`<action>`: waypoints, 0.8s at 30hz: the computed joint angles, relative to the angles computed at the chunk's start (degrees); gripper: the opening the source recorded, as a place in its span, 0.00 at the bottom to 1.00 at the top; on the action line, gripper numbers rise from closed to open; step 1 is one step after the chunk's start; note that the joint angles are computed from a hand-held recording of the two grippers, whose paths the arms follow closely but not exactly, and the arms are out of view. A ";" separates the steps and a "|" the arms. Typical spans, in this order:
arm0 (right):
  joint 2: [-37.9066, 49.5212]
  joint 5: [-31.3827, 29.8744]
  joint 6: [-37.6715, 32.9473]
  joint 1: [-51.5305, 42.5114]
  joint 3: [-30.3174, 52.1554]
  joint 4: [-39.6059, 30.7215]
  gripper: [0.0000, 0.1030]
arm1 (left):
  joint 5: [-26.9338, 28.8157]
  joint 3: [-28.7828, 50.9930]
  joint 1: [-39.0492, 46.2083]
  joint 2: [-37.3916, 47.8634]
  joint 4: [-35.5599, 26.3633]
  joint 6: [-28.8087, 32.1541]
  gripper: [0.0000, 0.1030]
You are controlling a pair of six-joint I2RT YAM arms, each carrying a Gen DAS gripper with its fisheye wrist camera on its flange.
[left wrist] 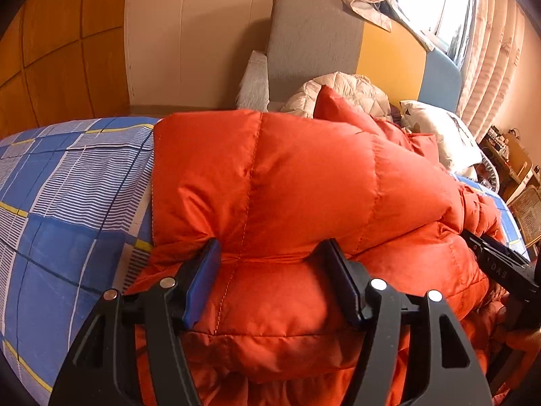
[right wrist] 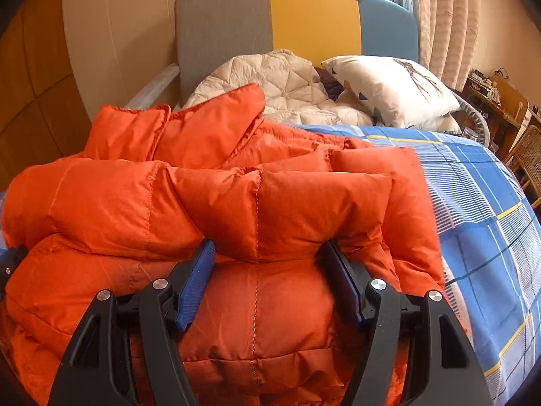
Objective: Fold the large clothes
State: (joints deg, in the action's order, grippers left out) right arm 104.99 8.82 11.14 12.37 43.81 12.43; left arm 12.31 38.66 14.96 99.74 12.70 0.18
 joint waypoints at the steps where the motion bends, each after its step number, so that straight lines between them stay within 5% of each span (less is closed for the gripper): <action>1: 0.32 0.29 -0.13 0.28 0.05 0.00 0.64 | -0.29 -0.13 -0.26 0.39 0.53 -0.02 0.62; 9: 1.91 1.77 -0.46 1.07 1.82 -1.80 0.65 | -0.23 -0.06 -0.23 0.36 -0.03 -0.41 0.61; 12: -3.06 -2.52 0.87 -0.57 0.56 -5.68 0.80 | 1.22 -2.37 1.43 -5.91 -3.69 -0.31 0.76; 15: -12.68 -5.48 -0.05 -2.38 -4.47 -8.84 0.83 | 4.76 -7.25 6.30 -15.48 -7.72 2.75 0.78; 20: -29.82 -14.13 -7.27 -11.56 -13.32 -19.63 0.84 | 16.17 -13.26 22.26 -28.00 -20.42 15.53 0.77; 24: -44.42 -21.52 -19.77 -25.83 -20.20 -32.97 0.84 | 26.00 -13.63 43.05 -29.24 -36.63 37.25 0.76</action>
